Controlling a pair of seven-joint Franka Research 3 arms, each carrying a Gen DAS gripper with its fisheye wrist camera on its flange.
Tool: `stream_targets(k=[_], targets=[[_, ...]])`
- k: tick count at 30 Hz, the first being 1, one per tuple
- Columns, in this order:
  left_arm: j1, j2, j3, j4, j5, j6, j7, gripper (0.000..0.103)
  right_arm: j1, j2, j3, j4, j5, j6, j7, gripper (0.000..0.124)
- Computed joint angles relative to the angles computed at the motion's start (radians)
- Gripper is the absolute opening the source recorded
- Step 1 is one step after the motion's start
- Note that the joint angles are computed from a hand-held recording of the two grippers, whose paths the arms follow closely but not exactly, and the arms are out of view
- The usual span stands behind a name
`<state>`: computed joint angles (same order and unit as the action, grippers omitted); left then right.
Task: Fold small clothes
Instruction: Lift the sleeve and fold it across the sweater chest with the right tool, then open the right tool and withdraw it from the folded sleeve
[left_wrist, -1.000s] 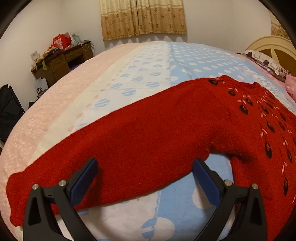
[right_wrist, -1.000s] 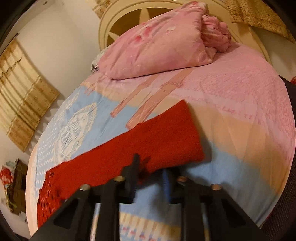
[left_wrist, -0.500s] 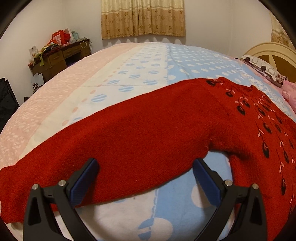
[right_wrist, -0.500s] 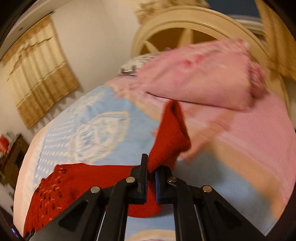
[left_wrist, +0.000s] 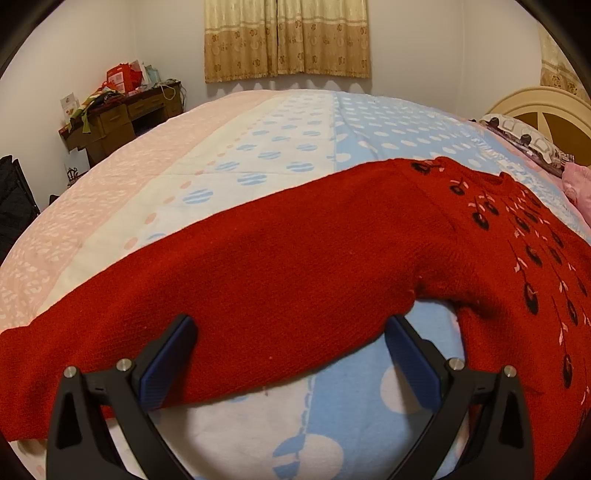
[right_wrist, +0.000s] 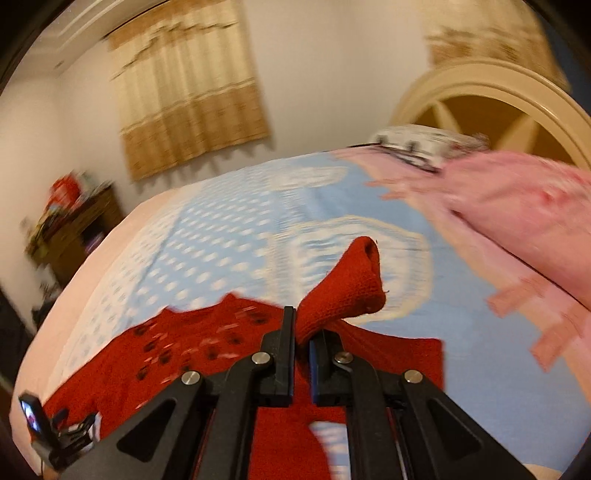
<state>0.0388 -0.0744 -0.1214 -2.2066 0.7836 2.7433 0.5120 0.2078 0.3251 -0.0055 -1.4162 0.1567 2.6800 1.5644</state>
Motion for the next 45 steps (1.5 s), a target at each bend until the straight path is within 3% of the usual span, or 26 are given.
stream_targets(k=[5, 11, 16, 18, 20, 22, 26, 31, 36, 41, 42, 45], targets=[[0.0, -0.001, 0.0, -0.002, 0.012, 0.001, -0.011, 0.103, 0.059, 0.045, 0.059, 0.007, 0.013, -0.018, -0.072, 0.005], [0.001, -0.001, 0.0, -0.002, 0.02, 0.004, -0.017, 0.103, 0.115, 0.094, 0.078, -0.004, 0.027, -0.051, -0.107, 0.005], [-0.001, 0.0, 0.003, -0.002, -0.005, 0.003, 0.006, 0.103, 0.11, 0.119, 0.098, 0.007, 0.075, -0.164, -0.163, 0.006], [-0.007, -0.003, 0.012, -0.003, -0.087, 0.008, 0.082, 0.103, 0.101, 0.105, 0.1, -0.006, 0.092, -0.217, -0.192, 0.017], [-0.026, -0.012, 0.026, 0.003, -0.253, -0.018, 0.266, 0.103, 0.072, 0.06, 0.112, -0.06, 0.144, -0.241, -0.245, 0.068], [-0.035, -0.042, 0.026, -0.001, -0.335, -0.049, 0.361, 0.103, 0.032, -0.023, 0.123, -0.171, 0.241, -0.205, -0.314, 0.069], [-0.052, -0.11, 0.019, -0.025, -0.411, -0.008, 0.448, 0.103, 0.018, -0.148, 0.087, -0.327, 0.27, -0.135, -0.353, 0.069], [-0.126, -0.047, 0.016, 0.094, -0.622, -0.042, 0.627, 0.103, -0.002, -0.262, 0.067, -0.462, 0.362, -0.09, -0.403, 0.069], [-0.154, 0.101, -0.032, 0.278, -0.681, -0.127, 0.718, 0.089, 0.006, -0.348, 0.053, -0.573, 0.41, -0.029, -0.485, 0.069], [-0.185, 0.291, -0.049, 0.503, -0.589, -0.276, 0.682, 0.079, 0.016, -0.377, 0.04, -0.628, 0.478, 0.011, -0.525, 0.069], [-0.191, 0.333, -0.047, 0.556, -0.577, -0.322, 0.668, 0.072, 0.018, -0.381, 0.038, -0.636, 0.492, 0.02, -0.535, 0.069], [-0.174, 0.355, -0.057, 0.567, -0.632, -0.299, 0.653, 0.058, 0.022, -0.387, 0.034, -0.649, 0.52, 0.043, -0.565, 0.069]])
